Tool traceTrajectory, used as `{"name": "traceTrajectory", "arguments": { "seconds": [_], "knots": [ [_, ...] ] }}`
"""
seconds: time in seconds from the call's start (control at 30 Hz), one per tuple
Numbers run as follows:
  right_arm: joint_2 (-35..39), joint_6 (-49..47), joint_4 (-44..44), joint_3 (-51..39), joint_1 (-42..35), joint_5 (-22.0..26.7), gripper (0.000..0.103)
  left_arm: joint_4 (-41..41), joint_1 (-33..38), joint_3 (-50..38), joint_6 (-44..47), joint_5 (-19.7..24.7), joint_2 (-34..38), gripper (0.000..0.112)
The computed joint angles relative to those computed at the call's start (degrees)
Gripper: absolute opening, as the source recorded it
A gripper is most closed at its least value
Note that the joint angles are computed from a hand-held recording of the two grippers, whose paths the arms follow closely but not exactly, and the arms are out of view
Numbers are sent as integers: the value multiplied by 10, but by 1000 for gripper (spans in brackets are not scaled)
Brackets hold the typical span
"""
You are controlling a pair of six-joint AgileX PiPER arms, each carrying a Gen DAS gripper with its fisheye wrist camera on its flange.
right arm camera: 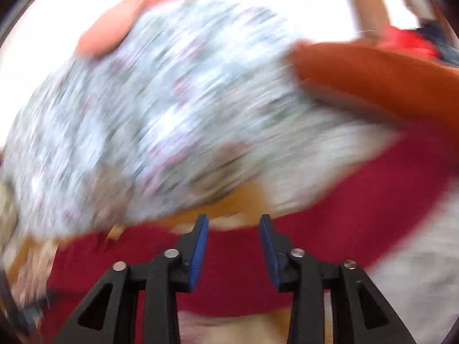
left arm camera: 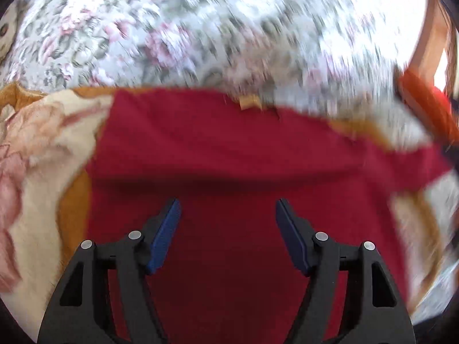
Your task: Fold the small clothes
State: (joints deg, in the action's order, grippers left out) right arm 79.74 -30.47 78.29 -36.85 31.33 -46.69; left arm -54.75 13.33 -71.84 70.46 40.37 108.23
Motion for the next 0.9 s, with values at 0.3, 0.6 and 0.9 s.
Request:
{"name": "traceTrajectory", "arguments": {
  "seconds": [0.3, 0.6, 0.9],
  "knots": [
    [-190, 117, 48, 206, -65, -83, 55, -17, -1, 16, 22, -19, 3, 70],
    [-163, 189, -119, 164, -276, 88, 57, -26, 3, 14, 27, -9, 7, 70],
    [-182, 326, -244, 205, -297, 104, 7, -38, 9, 7, 30, 6, 14, 71]
  ]
}}
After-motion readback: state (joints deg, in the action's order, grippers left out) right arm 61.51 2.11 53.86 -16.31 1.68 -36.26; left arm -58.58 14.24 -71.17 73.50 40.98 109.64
